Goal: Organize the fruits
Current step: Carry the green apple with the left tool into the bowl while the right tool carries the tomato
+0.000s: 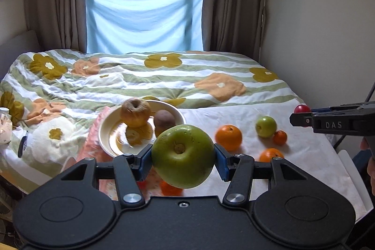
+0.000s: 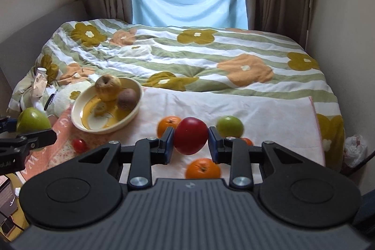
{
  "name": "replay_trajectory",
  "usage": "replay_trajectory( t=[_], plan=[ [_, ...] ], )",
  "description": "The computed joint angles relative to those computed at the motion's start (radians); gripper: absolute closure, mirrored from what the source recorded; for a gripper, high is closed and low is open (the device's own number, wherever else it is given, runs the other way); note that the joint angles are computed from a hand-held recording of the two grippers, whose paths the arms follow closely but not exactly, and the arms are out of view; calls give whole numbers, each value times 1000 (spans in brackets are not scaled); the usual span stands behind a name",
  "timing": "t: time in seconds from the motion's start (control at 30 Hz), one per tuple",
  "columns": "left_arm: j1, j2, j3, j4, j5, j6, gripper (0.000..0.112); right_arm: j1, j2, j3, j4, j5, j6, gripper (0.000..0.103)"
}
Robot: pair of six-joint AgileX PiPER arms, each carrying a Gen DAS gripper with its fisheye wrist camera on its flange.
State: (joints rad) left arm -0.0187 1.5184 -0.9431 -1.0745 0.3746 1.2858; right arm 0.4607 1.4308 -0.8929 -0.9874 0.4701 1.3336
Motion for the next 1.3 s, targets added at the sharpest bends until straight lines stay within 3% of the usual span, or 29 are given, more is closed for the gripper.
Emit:
replay_trajectory(
  t=[0.3,0.63,0.97,1.3],
  plan=[
    [128,221,-258,-8,122,132,54,97,251,-262,-9,66,75,58],
    [178,487,-549,46,188,191,54,115,525,-579,76,115,12,58],
    [171,755,-884,219,274,84,54,125,720,-810,164,194,-77,58],
    [151,934,-1151,381,386,-30,54,128,798,-903,198,243,-71,58]
  ],
)
